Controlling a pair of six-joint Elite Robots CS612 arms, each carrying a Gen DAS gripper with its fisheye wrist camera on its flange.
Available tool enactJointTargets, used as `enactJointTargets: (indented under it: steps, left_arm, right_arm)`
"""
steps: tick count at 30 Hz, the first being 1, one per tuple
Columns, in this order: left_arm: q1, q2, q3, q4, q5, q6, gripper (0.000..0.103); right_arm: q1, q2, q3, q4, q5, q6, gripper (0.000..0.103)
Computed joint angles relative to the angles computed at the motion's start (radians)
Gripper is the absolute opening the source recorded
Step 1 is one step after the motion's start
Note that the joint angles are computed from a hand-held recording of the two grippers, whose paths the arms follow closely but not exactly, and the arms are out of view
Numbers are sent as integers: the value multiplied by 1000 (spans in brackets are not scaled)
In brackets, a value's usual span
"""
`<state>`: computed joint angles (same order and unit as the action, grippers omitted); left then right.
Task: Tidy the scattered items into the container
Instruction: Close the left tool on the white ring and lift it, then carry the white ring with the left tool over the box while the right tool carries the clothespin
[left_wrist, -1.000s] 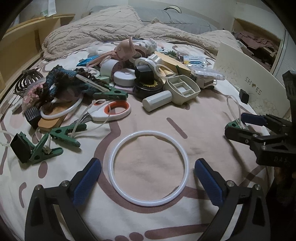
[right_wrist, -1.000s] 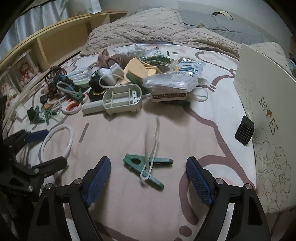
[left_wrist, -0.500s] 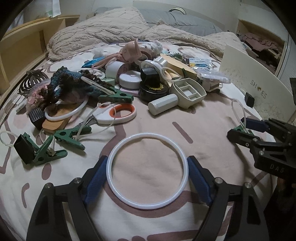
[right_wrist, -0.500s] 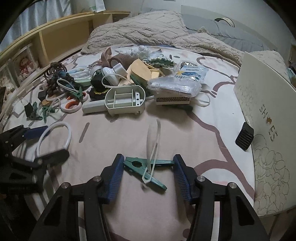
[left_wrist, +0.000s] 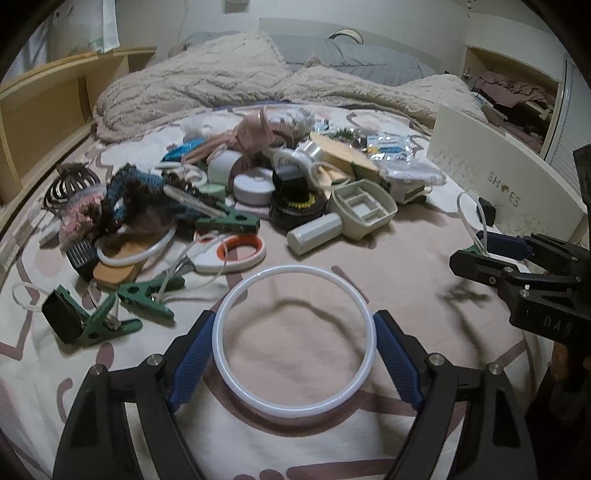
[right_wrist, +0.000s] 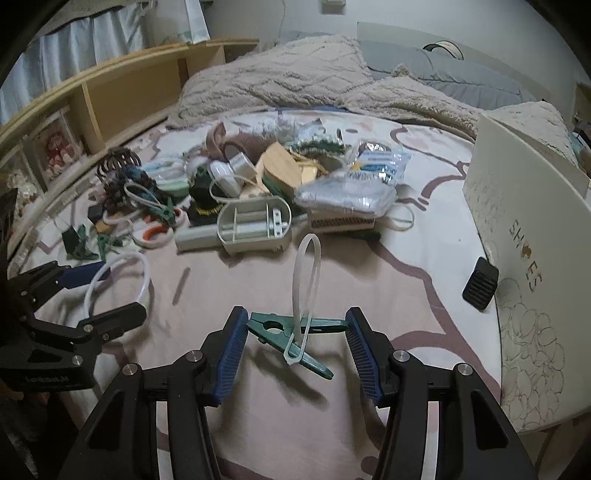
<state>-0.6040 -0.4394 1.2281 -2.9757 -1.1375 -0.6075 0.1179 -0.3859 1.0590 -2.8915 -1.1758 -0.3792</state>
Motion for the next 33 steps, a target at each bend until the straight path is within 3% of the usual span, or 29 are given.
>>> enactJointTargets:
  steps: [10, 20, 33]
  left_arm:
    - [4, -3, -10, -36, 25, 1, 85]
    - [-1, -7, -34, -99, 82, 72, 85]
    - [-6, 27, -152, -176, 73, 196, 85]
  right_arm:
    - [-8, -16, 4, -88, 61, 52, 55]
    - [-11, -22, -28, -191, 38, 111, 55]
    - [-36, 2, -154, -300, 7, 334, 55]
